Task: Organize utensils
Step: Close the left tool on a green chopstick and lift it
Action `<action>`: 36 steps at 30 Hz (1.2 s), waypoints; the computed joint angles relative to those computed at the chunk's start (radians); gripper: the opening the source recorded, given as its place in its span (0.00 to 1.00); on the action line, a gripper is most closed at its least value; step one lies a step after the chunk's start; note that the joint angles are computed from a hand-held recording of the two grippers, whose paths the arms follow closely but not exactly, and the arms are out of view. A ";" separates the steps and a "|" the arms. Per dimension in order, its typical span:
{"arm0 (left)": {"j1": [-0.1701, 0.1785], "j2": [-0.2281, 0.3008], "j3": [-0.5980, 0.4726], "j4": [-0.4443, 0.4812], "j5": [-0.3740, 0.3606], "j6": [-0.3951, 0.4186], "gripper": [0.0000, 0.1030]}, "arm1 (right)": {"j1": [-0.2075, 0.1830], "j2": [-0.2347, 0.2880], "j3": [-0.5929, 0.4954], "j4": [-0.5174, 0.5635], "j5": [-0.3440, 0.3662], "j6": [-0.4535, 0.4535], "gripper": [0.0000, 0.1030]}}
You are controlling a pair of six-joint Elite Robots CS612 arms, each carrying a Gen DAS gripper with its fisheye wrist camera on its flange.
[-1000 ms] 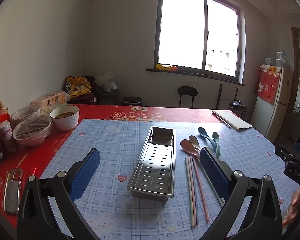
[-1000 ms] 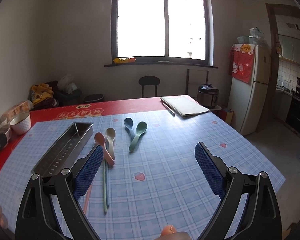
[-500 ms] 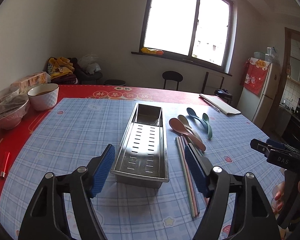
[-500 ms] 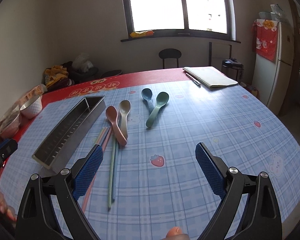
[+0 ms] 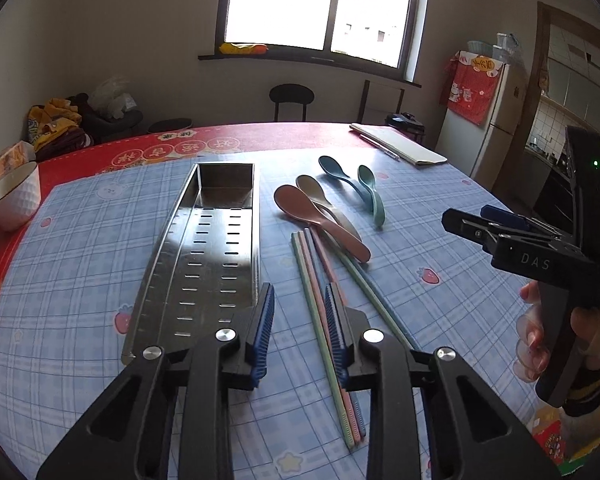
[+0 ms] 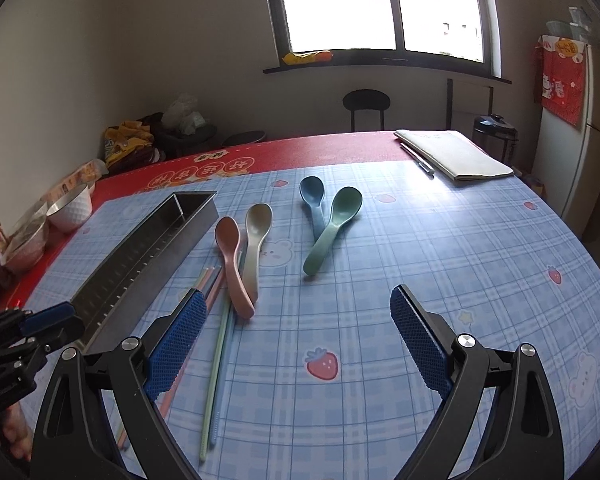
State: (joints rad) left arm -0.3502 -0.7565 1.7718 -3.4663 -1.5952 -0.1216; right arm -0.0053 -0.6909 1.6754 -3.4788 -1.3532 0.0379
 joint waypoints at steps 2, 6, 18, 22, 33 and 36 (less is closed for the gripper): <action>0.004 0.009 -0.024 0.035 -0.039 0.017 0.14 | -0.004 0.014 -0.027 0.023 0.021 0.005 0.88; -0.002 0.031 -0.083 0.157 -0.035 0.033 0.13 | -0.002 0.041 -0.079 0.067 0.026 0.004 0.87; -0.031 0.067 -0.150 0.326 0.094 0.052 0.07 | -0.030 0.085 -0.112 0.063 0.149 0.066 0.87; -0.035 0.071 -0.157 0.331 0.131 0.048 0.06 | -0.042 0.091 -0.112 0.054 0.197 0.092 0.87; -0.071 0.079 -0.177 0.357 0.248 0.108 0.05 | -0.051 0.092 -0.105 0.033 0.235 0.112 0.87; -0.073 0.076 -0.171 0.359 0.253 0.106 0.05 | -0.055 0.092 -0.103 0.029 0.245 0.119 0.87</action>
State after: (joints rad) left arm -0.4232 -0.6802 1.6007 -3.1069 -1.3417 -0.0155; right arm -0.0599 -0.5990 1.5724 -3.4499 -1.1080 0.1570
